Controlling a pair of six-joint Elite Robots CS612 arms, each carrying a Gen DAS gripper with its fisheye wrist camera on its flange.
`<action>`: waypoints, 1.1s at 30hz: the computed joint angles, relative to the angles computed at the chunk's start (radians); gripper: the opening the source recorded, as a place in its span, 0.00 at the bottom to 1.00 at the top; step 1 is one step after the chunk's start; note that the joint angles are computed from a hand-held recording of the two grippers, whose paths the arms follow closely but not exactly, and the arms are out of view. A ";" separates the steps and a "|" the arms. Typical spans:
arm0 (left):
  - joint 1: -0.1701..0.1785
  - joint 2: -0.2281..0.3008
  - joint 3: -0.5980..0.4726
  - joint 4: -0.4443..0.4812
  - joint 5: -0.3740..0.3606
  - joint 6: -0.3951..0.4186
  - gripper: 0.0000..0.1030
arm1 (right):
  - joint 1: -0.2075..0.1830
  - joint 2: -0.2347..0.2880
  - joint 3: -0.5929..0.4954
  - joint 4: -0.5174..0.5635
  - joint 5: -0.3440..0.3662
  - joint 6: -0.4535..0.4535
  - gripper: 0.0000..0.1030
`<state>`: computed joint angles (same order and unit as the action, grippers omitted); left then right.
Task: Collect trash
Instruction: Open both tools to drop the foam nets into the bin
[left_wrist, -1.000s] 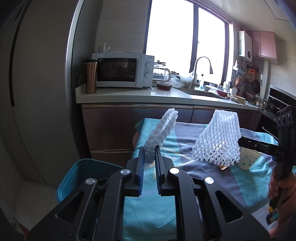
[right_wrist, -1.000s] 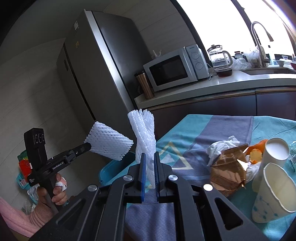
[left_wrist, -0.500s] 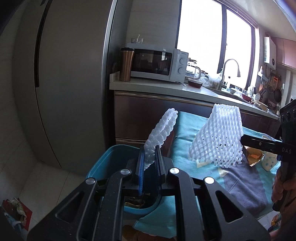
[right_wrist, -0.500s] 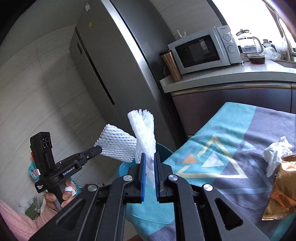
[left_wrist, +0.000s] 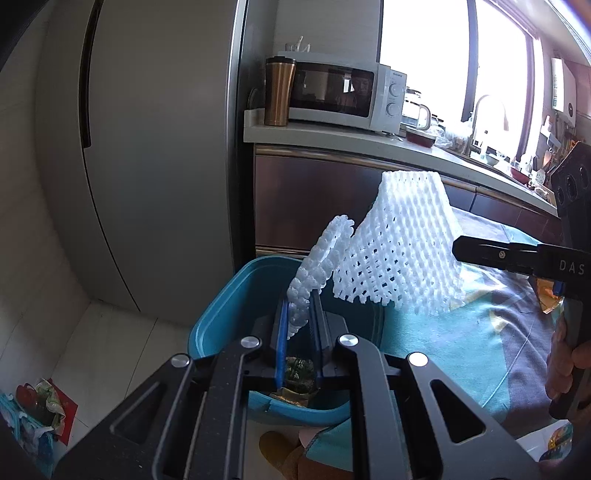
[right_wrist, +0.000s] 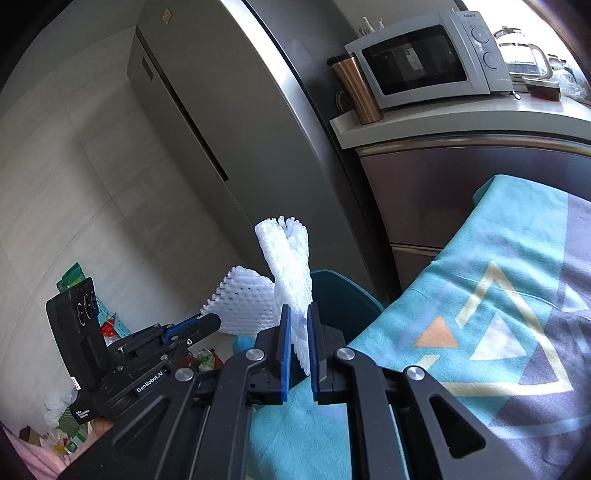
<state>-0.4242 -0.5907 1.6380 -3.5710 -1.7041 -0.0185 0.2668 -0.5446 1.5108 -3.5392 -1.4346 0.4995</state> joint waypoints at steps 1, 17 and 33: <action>-0.001 0.004 -0.008 0.012 0.008 -0.001 0.11 | 0.000 0.005 -0.012 0.014 0.003 0.002 0.07; -0.011 0.068 -0.115 0.132 0.075 0.000 0.14 | 0.007 0.073 -0.171 0.271 0.025 0.010 0.15; -0.015 0.076 -0.104 0.094 0.010 -0.016 0.32 | 0.008 0.023 -0.059 0.162 -0.011 -0.001 0.28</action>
